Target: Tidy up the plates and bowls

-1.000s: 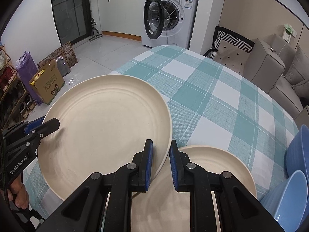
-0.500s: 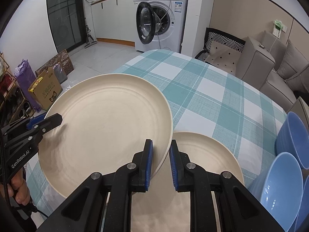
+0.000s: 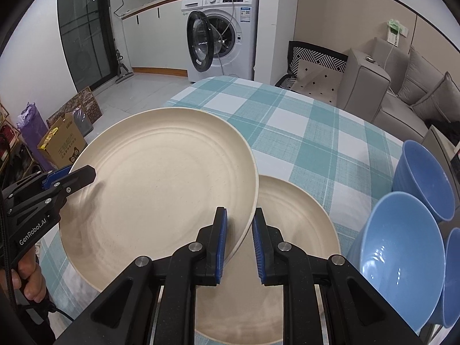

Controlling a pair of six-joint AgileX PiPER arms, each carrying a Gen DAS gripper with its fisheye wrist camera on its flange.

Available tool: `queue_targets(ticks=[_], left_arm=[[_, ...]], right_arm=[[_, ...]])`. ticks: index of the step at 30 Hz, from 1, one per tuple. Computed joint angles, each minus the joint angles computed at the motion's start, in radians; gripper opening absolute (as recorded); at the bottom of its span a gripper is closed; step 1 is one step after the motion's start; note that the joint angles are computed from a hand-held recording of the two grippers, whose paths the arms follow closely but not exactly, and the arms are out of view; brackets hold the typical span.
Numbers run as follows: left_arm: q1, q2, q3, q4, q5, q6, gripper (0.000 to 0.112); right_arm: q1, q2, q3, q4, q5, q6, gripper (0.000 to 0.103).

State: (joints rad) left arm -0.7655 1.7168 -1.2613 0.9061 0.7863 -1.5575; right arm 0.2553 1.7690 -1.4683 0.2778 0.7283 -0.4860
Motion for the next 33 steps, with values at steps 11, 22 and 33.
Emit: queue_targets(ticks=[11, 22, 33], left_arm=[[-0.021, 0.056, -0.064, -0.031, -0.006, 0.057, 0.02], [-0.022, 0.1, -0.101, -0.064, -0.043, 0.094, 0.02], [-0.03, 0.148, -0.143, -0.085, -0.051, 0.125, 0.02]], right_arm=[[-0.064, -0.041, 0.094, 0.042, -0.033, -0.046, 0.018], [-0.118, -0.06, 0.157, 0.088, -0.055, -0.096, 0.018], [-0.157, -0.073, 0.219, 0.124, -0.081, -0.128, 0.018]])
